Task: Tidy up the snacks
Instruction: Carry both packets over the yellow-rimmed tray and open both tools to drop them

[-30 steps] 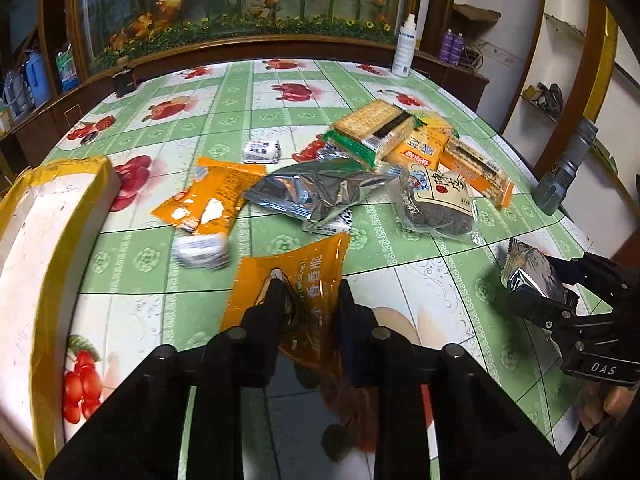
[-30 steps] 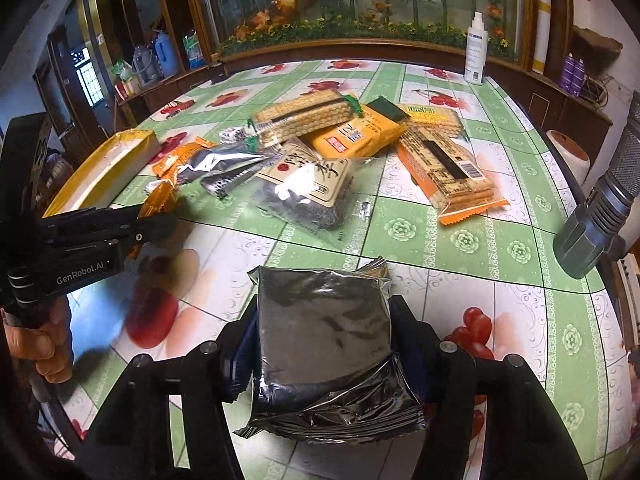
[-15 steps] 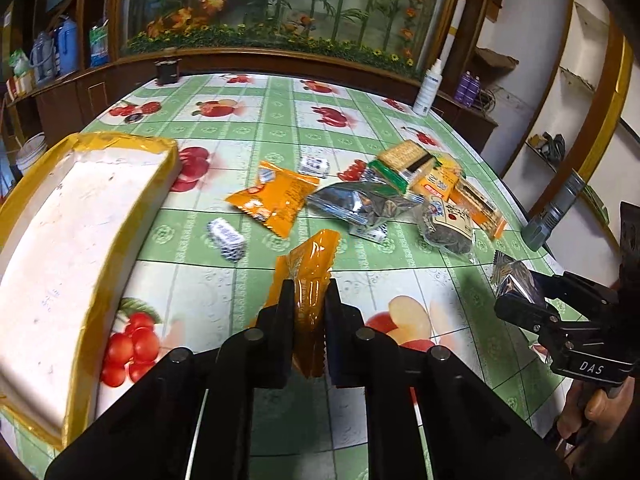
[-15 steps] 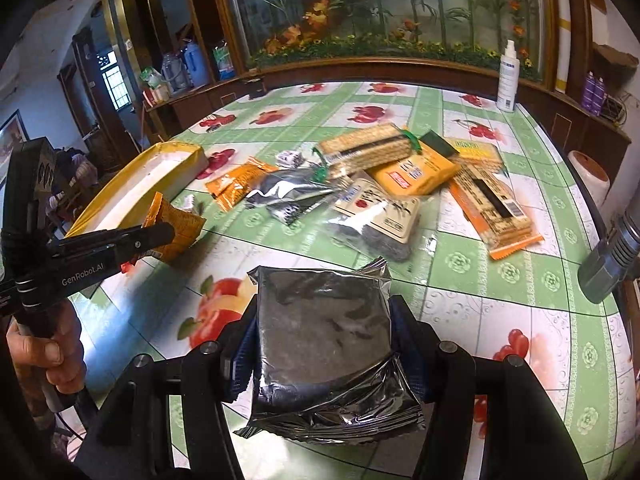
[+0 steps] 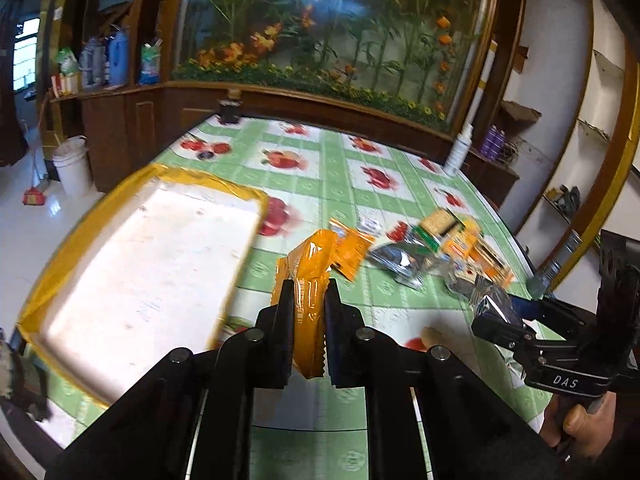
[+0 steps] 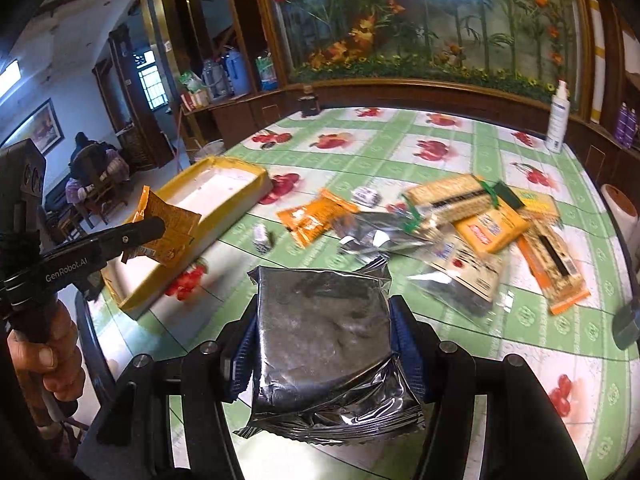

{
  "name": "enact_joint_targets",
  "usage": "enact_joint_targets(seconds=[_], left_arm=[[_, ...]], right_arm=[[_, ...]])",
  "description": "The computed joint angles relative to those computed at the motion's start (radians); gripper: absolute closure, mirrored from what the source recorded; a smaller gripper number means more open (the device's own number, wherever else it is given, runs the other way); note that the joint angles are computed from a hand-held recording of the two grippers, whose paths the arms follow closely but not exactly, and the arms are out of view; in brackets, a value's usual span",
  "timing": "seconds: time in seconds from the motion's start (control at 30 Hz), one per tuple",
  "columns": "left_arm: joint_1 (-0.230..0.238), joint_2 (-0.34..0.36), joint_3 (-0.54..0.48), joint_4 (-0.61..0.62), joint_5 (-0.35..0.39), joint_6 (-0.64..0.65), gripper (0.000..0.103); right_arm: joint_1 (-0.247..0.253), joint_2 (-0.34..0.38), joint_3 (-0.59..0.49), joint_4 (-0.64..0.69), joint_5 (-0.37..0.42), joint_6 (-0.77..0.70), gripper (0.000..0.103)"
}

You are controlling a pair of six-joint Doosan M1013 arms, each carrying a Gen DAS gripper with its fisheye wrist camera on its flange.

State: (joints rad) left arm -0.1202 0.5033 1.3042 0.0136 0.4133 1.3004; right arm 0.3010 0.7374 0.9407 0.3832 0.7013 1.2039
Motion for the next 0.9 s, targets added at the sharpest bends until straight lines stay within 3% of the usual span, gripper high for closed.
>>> enact_joint_targets(seconds=[0.1,0.23,0.6,0.73,0.9], left_arm=[[0.005,-0.008,0.008,0.158,-0.005,-0.152,0.092],[0.022,-0.010,0.016,0.280,0.011,-0.296,0.092],[0.054,0.002,0.017,0.401,0.053,-0.443,0.092],[0.058,0.010,0.010,0.470,0.083,-0.497,0.092],[0.068,0.033,-0.013,0.512,0.135,-0.533,0.092]], right_arm=[[0.014,0.021,-0.036,0.038,0.017,-0.040,0.041],[0.034,0.050,-0.086,0.082,0.051,-0.087,0.041],[0.082,0.135,-0.230,0.135,0.149,-0.143,0.042],[0.091,0.183,-0.319,0.156,0.193,-0.141,0.042],[0.107,0.289,-0.518,0.152,0.283,-0.094,0.042]])
